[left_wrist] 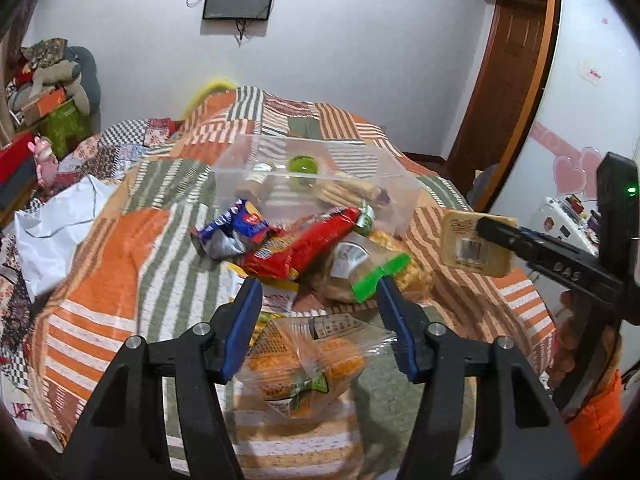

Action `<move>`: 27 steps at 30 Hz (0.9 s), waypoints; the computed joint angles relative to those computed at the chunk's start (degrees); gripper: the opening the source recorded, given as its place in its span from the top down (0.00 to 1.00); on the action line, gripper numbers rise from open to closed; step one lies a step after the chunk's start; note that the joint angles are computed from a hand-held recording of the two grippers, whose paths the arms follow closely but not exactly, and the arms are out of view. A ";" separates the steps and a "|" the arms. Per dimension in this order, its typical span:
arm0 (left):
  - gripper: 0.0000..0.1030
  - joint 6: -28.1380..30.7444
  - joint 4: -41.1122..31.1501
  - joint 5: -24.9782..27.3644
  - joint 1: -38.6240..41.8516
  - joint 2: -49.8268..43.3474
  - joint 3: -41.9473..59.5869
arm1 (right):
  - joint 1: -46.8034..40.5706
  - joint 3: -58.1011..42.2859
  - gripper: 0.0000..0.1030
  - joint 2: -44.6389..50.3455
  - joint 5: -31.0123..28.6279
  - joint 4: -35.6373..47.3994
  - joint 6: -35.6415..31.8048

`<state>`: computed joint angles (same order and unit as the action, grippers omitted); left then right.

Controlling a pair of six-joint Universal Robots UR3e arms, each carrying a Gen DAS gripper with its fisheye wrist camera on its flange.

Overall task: Organize snacks
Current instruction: 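Grasp the orange bag with the left tool while the right tool lifts the loaf, then carry the cake bag with left tool while right tool carries the loaf over the box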

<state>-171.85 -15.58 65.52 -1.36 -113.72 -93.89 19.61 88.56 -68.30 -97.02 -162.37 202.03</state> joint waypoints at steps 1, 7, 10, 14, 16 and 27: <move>0.43 0.10 -0.45 0.04 0.07 -0.44 0.69 | 0.01 -0.13 0.68 0.00 -0.05 -0.13 -0.08; 0.94 -0.35 -6.99 -0.94 1.09 -3.57 7.76 | -0.14 -0.81 0.68 0.41 0.24 -0.67 -0.50; 0.95 -0.05 -10.60 -2.76 1.84 -5.39 12.07 | -0.38 -1.41 0.68 0.64 0.61 -0.27 -0.54; 0.81 0.88 -15.51 -0.60 1.55 -7.44 16.04 | -0.59 -0.80 0.68 0.48 1.09 -0.89 -0.37; 0.57 0.79 -14.62 -0.19 1.96 -6.51 14.07 | -0.79 -0.36 0.68 0.35 1.64 -0.83 -0.24; 0.18 6.43 -12.53 -1.23 6.87 4.70 -2.51 | -1.45 2.38 0.68 -1.42 3.89 -1.34 1.44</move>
<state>-165.42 -28.12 64.29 5.51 -109.02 -96.39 18.16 90.95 -69.72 -93.13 -163.71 203.46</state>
